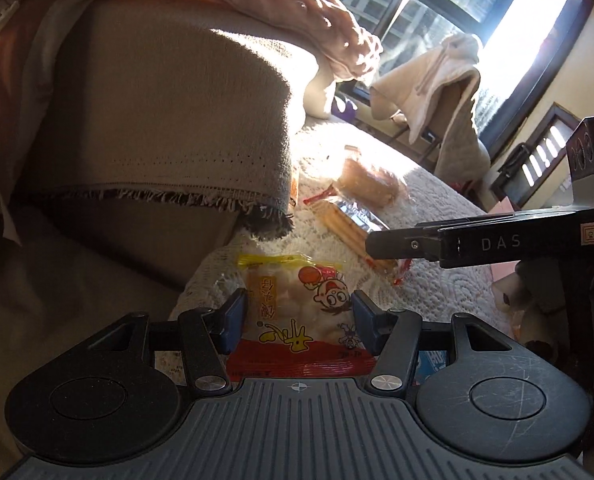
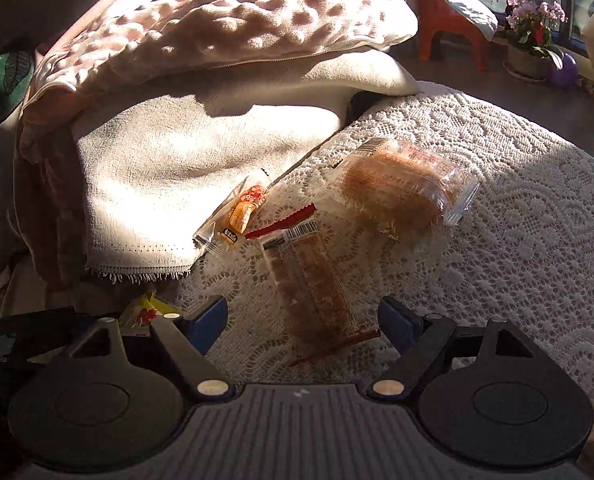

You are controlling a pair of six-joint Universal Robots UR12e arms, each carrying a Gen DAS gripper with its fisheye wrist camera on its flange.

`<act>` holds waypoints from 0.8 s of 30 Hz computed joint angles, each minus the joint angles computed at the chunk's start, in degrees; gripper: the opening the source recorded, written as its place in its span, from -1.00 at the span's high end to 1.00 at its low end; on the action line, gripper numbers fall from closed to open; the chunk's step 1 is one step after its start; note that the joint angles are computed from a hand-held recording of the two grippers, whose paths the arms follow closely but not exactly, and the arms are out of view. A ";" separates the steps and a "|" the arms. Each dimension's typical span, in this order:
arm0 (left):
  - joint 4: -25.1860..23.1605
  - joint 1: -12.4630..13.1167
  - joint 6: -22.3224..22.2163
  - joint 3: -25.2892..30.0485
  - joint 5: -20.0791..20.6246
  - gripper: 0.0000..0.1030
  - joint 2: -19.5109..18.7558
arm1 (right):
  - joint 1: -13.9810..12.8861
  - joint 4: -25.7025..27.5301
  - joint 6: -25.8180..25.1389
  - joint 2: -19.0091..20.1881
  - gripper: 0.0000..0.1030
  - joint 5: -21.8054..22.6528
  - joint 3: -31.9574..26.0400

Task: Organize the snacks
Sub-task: 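Lift the puff bag with the left tool while the right tool lifts the biscuit packet, then drop the puff bag into the pink box with the left tool while the right drops its packet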

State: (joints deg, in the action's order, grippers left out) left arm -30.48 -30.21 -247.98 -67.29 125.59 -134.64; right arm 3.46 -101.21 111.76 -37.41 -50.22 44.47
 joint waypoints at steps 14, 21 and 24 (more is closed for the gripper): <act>-2.70 0.13 1.11 1.70 -1.57 -0.19 -0.24 | 1.50 -9.57 5.62 -0.99 0.33 -7.97 3.04; -1.88 0.14 9.45 7.93 -6.51 -0.19 -3.63 | -4.68 -11.75 2.35 -5.73 0.33 -3.85 9.31; -2.36 0.20 13.76 12.06 -9.42 -0.19 -5.69 | -6.97 -10.49 4.47 -5.90 0.33 -3.68 8.82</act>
